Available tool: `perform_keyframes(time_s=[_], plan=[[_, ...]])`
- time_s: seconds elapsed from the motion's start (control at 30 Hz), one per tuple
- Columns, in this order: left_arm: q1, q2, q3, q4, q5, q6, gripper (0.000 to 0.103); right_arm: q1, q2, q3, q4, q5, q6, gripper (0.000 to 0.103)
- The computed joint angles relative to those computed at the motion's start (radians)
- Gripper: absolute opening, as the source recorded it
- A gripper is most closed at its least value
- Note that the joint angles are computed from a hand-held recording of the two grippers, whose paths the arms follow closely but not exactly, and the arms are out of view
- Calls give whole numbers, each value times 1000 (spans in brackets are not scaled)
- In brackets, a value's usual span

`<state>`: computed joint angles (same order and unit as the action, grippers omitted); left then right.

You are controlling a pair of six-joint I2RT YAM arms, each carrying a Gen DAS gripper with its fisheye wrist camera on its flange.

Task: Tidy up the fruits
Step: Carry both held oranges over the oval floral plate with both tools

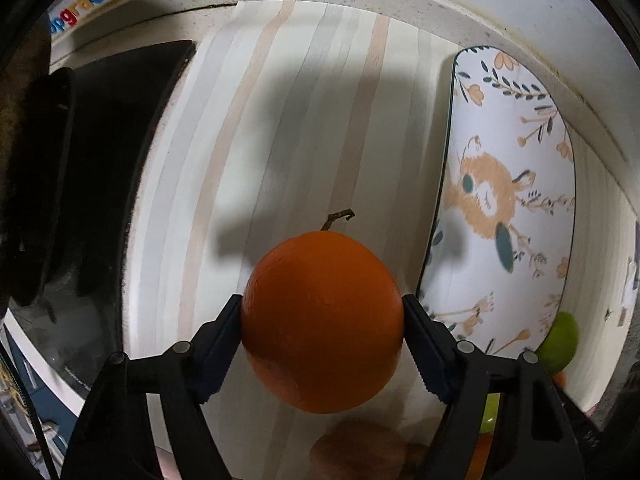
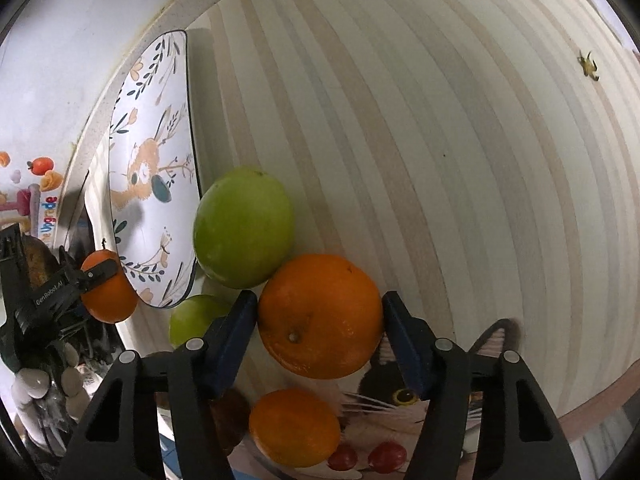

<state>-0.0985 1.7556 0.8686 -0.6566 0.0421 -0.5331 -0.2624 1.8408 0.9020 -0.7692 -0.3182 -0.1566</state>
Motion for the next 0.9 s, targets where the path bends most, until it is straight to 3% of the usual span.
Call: perform_keyframes(time_s=[0.27, 0.37, 0.47, 0.67, 0.9], plan=[[-89, -232, -132, -67, -7, -49, 75, -46, -113, -17, -60, -4, -42, 65], [-108, -329, -98, -139, 14, -57, 75, -70, -156, 35, -151, -51, -71, 65], [-119, -333, 5, -182, 23, -45, 75, -21, -175, 117, -202, -117, -69, 65], [-69, 8, 355, -163, 52, 50, 75, 203, -26, 336, -85, -151, -15, 65], [-21, 357, 727, -250, 62, 122, 75, 344, 279, 639, -43, -56, -123, 65]])
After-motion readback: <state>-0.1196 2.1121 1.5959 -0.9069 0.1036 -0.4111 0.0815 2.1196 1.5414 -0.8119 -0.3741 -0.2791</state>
